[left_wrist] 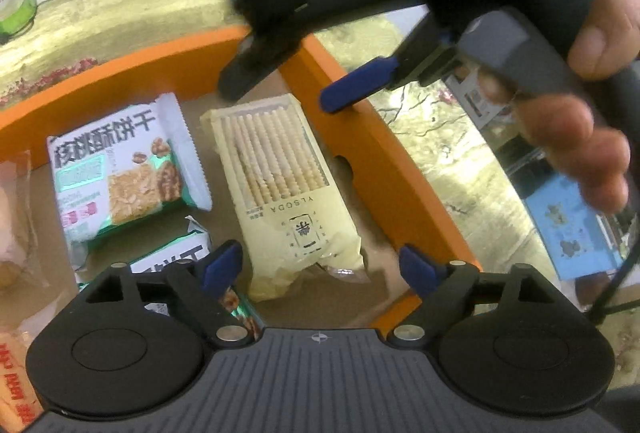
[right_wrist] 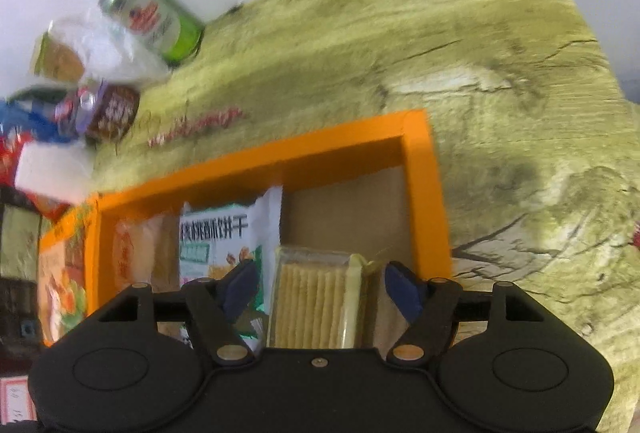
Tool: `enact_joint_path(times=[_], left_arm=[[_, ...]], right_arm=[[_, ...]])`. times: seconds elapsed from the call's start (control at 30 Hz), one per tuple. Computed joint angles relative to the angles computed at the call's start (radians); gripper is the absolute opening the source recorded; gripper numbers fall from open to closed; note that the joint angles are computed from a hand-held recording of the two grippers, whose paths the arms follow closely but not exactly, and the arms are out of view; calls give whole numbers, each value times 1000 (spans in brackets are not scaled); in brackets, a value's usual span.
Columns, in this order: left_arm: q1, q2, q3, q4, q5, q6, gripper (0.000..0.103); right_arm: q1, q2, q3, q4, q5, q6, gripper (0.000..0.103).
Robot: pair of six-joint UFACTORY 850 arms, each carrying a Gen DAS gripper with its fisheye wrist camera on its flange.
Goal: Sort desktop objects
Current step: 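Lower the cracker pack into the tray beside the walnut biscuit packets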
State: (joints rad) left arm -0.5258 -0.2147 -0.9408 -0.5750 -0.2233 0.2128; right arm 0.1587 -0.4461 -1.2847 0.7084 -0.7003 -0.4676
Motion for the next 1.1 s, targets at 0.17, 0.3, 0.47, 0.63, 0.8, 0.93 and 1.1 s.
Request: enact_joint_path(times=[0.17,0.3,0.47,0.63,0.8,0.93,1.1], left_arm=[[10,23,24,-25,33,47,97],[12,-18,-14,-188,9,226,96],[9,-43,-32,-294,-15,354,96],[10,-54,-32,-336,-17,405,92],[11,-79,-57,-92,-12,149,84],[21,-87,-64,-124,-15,162,83],[23,-100,-81,-118,-33,155,79]], right_arm=[[-45,37,34,124,-33,-31,77],[-41,22,34,143,-58,-6,77],[-39,11,34,171,-60,-6,77],[-37,-2,27,154,-57,-1,75],[-7,-23,-4,53,-40,20,70],[16,-41,-29,-30,-45,29,70],[27,-68,-56,-81,-75,34,59]])
